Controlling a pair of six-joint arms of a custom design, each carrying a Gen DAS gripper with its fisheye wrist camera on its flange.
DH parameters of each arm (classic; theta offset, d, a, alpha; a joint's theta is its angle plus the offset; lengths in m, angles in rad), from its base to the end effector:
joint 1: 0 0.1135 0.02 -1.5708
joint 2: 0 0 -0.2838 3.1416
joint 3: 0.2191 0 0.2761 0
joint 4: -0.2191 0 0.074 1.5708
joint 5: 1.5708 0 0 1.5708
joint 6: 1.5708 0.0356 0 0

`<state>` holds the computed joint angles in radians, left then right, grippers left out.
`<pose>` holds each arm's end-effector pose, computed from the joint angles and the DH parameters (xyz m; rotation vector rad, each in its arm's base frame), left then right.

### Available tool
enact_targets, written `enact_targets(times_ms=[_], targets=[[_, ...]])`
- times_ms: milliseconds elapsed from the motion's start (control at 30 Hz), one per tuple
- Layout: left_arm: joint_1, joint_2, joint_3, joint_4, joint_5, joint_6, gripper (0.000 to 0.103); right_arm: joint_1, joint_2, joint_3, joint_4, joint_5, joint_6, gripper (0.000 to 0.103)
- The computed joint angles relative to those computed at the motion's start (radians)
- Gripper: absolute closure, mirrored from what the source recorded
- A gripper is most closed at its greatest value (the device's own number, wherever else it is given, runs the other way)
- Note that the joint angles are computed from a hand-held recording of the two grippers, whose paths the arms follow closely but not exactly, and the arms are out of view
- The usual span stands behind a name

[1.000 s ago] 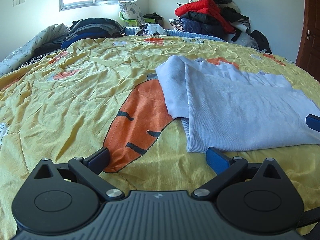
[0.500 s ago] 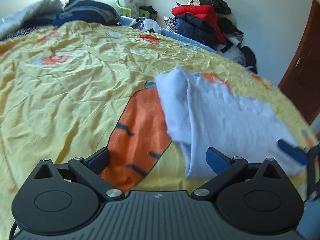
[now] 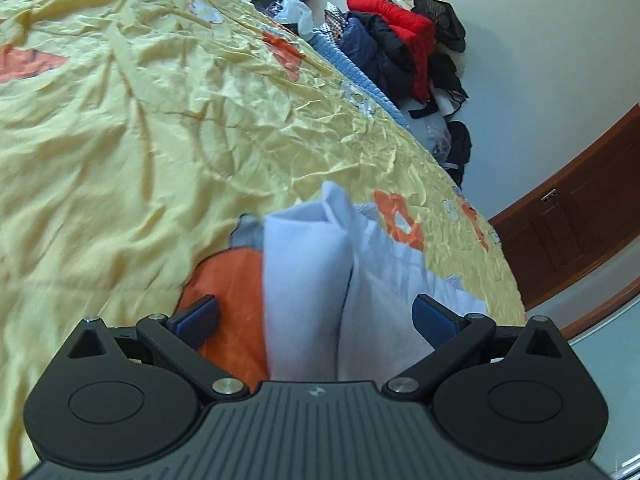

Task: Fold small clothes
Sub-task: 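Close both grippers on the folded shirt edge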

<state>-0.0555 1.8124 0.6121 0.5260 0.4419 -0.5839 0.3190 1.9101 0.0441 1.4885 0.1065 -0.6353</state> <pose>0.3230 -0.0332 0.0933 -0.3591 2.2745 -0.8342 0.1865 0.0576 0.0655 -0.8361 1.7716 -0.3125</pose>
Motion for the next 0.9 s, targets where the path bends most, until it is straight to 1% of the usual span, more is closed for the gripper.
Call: enact_targets(times_ms=[67,133,200,267,333,367,400,433,500,600,667,733,767,800,833,900], targets=[[0.005,0.048,0.047,0.006,0.053,-0.010,0.000,-0.001,-0.013,0.014,-0.029,-0.001,0.005,0.001],[0.005,0.087,0.081,0.026,0.079,-0.028,0.000,-0.011,-0.041,0.026,-0.077,-0.013,0.012,0.001],[0.007,0.129,0.115,0.055,0.100,-0.049,0.000,-0.013,-0.052,0.028,-0.093,-0.017,0.015,0.002],[0.007,0.165,0.139,0.093,0.107,-0.070,0.000,-0.012,-0.051,0.026,-0.092,-0.024,0.007,0.008],[0.011,0.197,0.165,0.117,0.128,-0.074,0.000,-0.013,-0.048,0.023,-0.093,-0.042,-0.010,0.027],[0.013,0.210,0.180,0.118,0.136,-0.070,0.000,-0.006,-0.037,0.020,-0.077,-0.037,-0.020,0.029],[0.012,0.214,0.193,0.103,0.139,-0.057,0.000,0.004,-0.019,0.019,-0.056,-0.026,-0.029,0.034],[0.008,0.213,0.205,0.083,0.134,-0.041,0.000,0.010,-0.006,0.020,-0.044,-0.021,-0.036,0.038],[-0.008,0.206,0.223,0.040,0.109,0.000,0.000,0.020,-0.003,0.020,-0.042,-0.008,-0.039,0.041],[-0.047,0.186,0.225,0.000,0.034,0.078,0.000,0.030,-0.009,0.022,-0.052,0.003,-0.036,0.045],[-0.070,0.177,0.223,-0.014,-0.013,0.116,0.001,0.031,-0.017,0.027,-0.070,0.000,-0.040,0.050],[-0.087,0.171,0.223,-0.026,-0.053,0.145,0.003,0.034,-0.018,0.033,-0.082,-0.001,-0.049,0.060],[-0.096,0.166,0.221,-0.032,-0.079,0.160,0.006,0.035,-0.023,0.034,-0.092,-0.005,-0.053,0.063],[-0.106,0.160,0.218,-0.040,-0.114,0.180,0.019,0.039,-0.033,0.028,-0.102,-0.008,-0.055,0.069],[-0.115,0.154,0.216,-0.052,-0.151,0.199,0.043,0.039,-0.045,0.031,-0.124,-0.012,-0.057,0.076],[-0.120,0.149,0.214,-0.069,-0.207,0.206,0.064,0.040,-0.062,0.038,-0.159,-0.011,-0.055,0.080]])
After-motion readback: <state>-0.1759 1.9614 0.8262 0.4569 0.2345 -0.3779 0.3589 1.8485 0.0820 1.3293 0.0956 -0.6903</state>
